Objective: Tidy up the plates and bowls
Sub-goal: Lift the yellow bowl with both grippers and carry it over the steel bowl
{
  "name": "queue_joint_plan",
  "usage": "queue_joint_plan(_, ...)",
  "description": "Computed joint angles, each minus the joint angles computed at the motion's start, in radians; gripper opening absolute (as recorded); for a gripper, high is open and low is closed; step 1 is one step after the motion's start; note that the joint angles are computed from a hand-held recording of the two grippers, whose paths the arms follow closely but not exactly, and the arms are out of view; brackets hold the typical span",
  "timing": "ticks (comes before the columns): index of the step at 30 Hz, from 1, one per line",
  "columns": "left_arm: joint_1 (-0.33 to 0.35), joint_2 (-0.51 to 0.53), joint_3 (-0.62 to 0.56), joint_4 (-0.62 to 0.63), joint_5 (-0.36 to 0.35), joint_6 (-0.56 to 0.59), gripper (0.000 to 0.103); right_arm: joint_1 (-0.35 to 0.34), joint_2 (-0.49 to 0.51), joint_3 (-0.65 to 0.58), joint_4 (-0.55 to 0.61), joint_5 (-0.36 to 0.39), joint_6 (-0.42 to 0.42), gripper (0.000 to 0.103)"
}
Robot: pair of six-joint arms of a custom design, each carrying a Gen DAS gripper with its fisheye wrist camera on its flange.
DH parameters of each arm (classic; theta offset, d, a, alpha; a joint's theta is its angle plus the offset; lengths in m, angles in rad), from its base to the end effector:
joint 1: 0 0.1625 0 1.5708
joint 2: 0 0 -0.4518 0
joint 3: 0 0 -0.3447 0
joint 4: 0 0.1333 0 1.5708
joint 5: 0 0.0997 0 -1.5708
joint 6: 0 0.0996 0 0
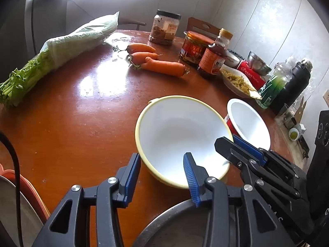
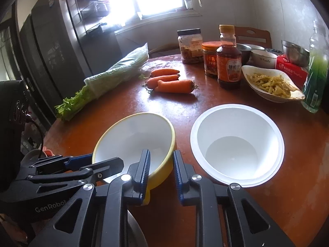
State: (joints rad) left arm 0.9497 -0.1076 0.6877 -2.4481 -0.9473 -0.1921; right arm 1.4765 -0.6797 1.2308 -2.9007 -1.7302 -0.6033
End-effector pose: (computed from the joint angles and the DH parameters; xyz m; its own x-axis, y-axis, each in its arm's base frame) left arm -0.3427 -0.8080 -0.0260 -0.8520 0.1788 -0.4921 0.4011 0.8269 -0.3940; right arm 0.0430 -0.7927 0.2660 -0.8388 -0.2341 0.4916 -0.4965 0.6992 -0.5143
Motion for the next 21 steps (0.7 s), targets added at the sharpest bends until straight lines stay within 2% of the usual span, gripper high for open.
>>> queue_joint_plan(21, -0.029, -0.075, 0.147, -0.176, 0.027, 0.044, 0.042, 0.027, -0.034, 0.064, -0.095, 0.017, -0.005, 0.023)
